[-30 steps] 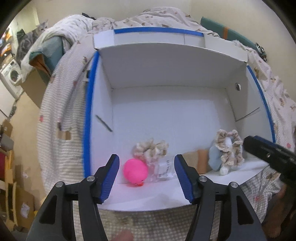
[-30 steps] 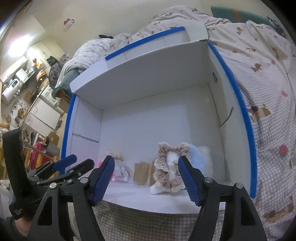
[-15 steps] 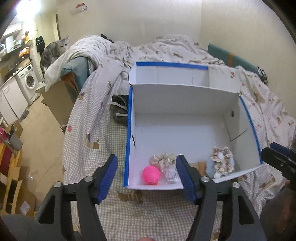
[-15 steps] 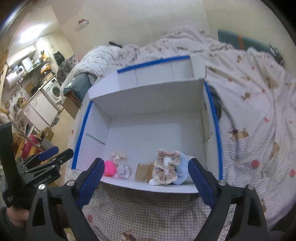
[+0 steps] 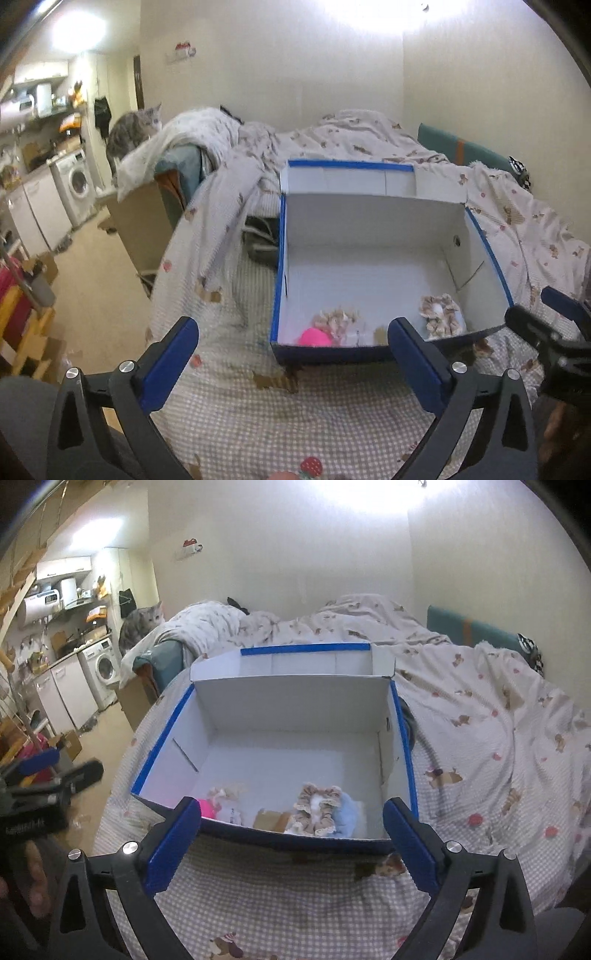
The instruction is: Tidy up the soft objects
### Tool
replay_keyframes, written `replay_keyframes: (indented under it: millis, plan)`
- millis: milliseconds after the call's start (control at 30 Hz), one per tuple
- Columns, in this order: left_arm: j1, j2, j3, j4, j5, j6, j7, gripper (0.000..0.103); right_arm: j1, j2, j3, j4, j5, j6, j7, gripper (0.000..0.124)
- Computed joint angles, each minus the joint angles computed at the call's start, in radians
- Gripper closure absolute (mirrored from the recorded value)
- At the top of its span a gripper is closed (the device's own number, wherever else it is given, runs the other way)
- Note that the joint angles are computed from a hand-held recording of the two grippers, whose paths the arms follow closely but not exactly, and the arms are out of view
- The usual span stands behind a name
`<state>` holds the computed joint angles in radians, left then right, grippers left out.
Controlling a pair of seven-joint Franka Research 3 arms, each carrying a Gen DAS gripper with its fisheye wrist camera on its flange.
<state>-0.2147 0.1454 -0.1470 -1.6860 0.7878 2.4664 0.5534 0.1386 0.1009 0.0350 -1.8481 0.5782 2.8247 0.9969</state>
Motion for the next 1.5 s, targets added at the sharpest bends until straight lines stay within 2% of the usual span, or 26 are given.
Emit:
replay_keyframes:
  millis: [67, 233, 367, 533, 1500]
  plan:
    - [0.007, 0.013, 0.001, 0.008, -0.032, -0.007, 0.01, 0.001, -0.003, 0.006, 0.008, 0.0, 0.048, 0.015, -0.024, 0.021]
    - [0.004, 0.031, 0.01, 0.02, -0.026, -0.003, -0.013, 0.001, 0.005, 0.033, -0.003, 0.018, -0.03, -0.005, 0.036, 0.021]
    - [0.0, 0.055, 0.005, 0.042, -0.049, -0.009, 0.039, 0.001, 0.009, 0.041, -0.009, 0.019, -0.081, -0.002, 0.086, 0.021]
    - [0.001, 0.058, 0.007, 0.036, -0.099, 0.02, 0.08, 0.001, 0.007, 0.042, -0.007, 0.019, -0.103, -0.008, 0.113, 0.021]
    - [-0.006, 0.059, 0.013, 0.032, -0.099, 0.03, 0.086, 0.001, -0.005, 0.049, -0.001, 0.023, -0.087, -0.026, 0.102, 0.021]
